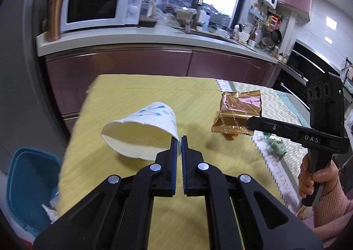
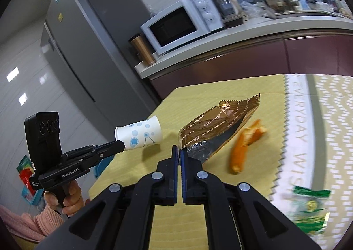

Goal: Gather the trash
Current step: 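Carry the paper cup and gold wrapper over the teal bin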

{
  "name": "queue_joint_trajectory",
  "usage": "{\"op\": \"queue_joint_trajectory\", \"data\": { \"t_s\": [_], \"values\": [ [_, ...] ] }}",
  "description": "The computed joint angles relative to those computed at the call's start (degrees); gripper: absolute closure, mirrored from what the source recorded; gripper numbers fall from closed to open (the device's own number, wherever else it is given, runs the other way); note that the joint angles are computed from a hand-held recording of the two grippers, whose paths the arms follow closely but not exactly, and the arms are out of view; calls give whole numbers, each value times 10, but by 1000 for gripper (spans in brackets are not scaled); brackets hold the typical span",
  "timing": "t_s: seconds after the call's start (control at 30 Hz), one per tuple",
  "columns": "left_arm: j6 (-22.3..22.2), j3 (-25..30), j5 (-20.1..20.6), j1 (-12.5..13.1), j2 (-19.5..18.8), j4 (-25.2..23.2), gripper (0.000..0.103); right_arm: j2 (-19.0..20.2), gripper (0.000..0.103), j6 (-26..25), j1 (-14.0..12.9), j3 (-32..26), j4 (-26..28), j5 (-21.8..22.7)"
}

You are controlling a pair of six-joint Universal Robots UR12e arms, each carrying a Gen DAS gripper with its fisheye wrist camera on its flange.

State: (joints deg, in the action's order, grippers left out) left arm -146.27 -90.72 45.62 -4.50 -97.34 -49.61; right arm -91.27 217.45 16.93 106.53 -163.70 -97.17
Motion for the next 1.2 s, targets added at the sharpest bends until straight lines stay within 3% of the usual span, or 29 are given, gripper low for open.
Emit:
{"op": "queue_joint_trajectory", "data": {
  "t_s": [0.53, 1.2],
  "values": [
    [-22, -33, -6, 81, 28, 27, 99, 79, 101, -65, 24, -85, -7, 87],
    [-68, -36, 24, 130, 25, 71, 99, 153, 101, -121, 37, -180, 43, 163]
  ]
}}
